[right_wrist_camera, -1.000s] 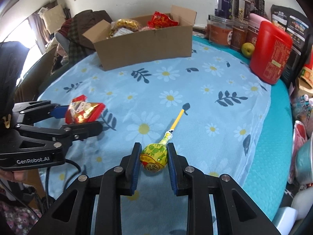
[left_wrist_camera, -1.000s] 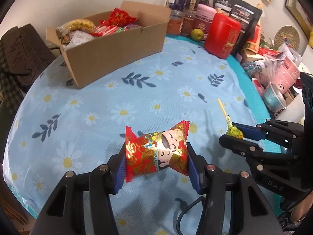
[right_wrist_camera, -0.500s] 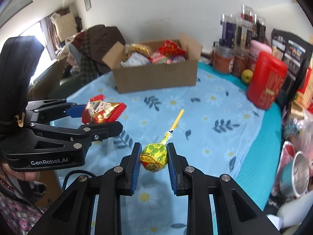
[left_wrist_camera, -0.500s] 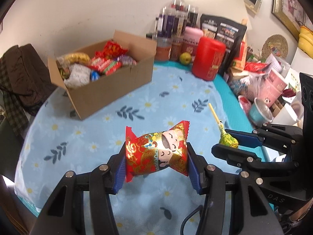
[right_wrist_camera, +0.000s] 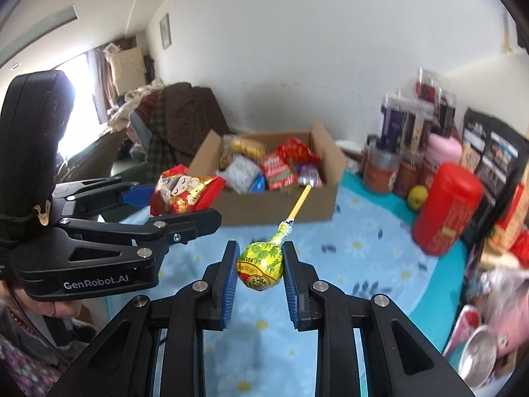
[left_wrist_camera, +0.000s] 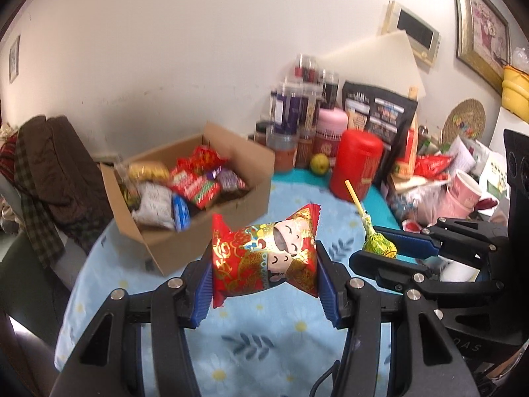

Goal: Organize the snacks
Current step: 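Carry the candy pack and lollipop over the cardboard box and open both tools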

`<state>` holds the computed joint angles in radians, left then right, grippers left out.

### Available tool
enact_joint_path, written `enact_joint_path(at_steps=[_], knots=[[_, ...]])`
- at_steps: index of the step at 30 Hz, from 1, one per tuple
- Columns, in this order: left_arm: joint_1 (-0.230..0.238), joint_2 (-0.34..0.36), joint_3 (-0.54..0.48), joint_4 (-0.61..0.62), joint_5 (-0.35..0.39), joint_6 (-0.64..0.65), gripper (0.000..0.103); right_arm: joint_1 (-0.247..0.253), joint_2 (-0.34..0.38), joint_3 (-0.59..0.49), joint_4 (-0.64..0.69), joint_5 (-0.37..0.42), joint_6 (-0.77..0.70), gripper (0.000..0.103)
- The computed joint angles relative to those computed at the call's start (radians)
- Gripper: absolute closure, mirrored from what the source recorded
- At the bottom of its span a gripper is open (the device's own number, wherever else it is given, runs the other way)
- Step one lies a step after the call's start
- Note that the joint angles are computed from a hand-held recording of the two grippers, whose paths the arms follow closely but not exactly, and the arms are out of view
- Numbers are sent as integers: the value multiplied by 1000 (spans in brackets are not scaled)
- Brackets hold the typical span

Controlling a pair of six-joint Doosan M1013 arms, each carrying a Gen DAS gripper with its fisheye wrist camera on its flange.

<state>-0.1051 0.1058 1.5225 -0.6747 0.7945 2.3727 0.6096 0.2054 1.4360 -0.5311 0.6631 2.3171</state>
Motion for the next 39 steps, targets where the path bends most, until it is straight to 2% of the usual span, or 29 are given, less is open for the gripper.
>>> enact_joint_path(at_steps=[5, 10, 20, 28, 33, 39], knots=[[-4, 14, -37, -32, -37, 18, 50, -13, 13, -47, -29, -3, -24, 77], [-1, 39, -84, -66, -48, 31, 50, -39, 33, -98, -4, -21, -84, 77], [2, 139, -222, -44, -54, -46, 50, -90, 108, -210, 86, -51, -217, 77], [-2, 229, -347, 49, -92, -152, 50, -133, 187, -310, 171, -63, -301, 77], [-13, 282, -425, 166, -141, -266, 50, -154, 238, -377, 228, -65, -361, 77], [-27, 351, -508, 268, -125, -401, 50, -179, 305, -462, 285, -31, -392, 77]])
